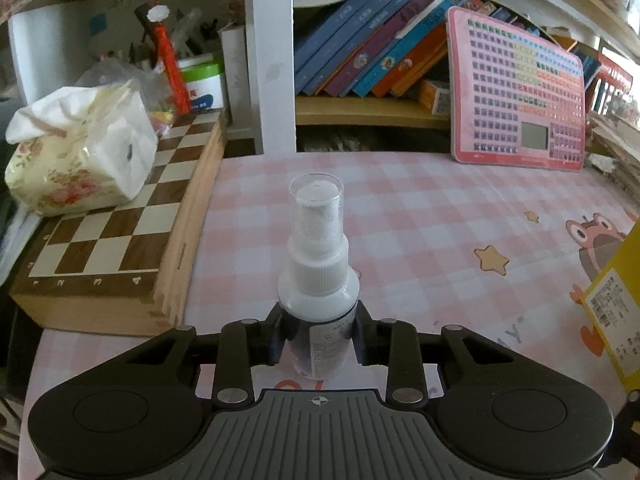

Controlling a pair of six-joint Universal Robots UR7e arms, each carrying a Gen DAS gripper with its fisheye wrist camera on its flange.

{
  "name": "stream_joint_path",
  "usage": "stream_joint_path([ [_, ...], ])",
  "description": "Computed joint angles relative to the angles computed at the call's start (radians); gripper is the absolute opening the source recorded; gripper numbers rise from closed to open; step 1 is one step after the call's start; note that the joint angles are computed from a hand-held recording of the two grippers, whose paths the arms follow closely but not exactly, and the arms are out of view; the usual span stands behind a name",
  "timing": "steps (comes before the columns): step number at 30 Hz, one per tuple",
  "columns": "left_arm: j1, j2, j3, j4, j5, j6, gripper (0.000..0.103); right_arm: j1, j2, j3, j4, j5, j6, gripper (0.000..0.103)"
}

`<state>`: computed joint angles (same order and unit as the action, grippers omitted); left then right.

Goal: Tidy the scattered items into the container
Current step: 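Close the left gripper on the white spray bottle while the right gripper closes on the pink case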

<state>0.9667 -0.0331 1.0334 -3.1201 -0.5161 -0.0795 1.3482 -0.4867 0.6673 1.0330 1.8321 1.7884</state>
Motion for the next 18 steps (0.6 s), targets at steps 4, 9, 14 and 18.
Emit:
stream_joint_path([
  [4,-0.013,-0.018,0.038,-0.054,-0.011,0.023,0.031,-0.004,-0.020,0.017,-0.024,-0.035,0.012,0.066],
  [9,-0.031,-0.042,0.088,-0.087,-0.012,0.034,0.031,-0.009,-0.025,0.012,-0.024,-0.036,0.034,0.066],
  [14,-0.055,-0.074,0.154,-0.112,-0.007,0.024,0.031,-0.016,-0.061,0.062,-0.050,-0.062,0.037,0.066],
  [18,-0.079,-0.101,0.209,-0.132,-0.001,0.005,0.031,-0.023,-0.108,0.124,-0.082,-0.087,0.037,0.066],
])
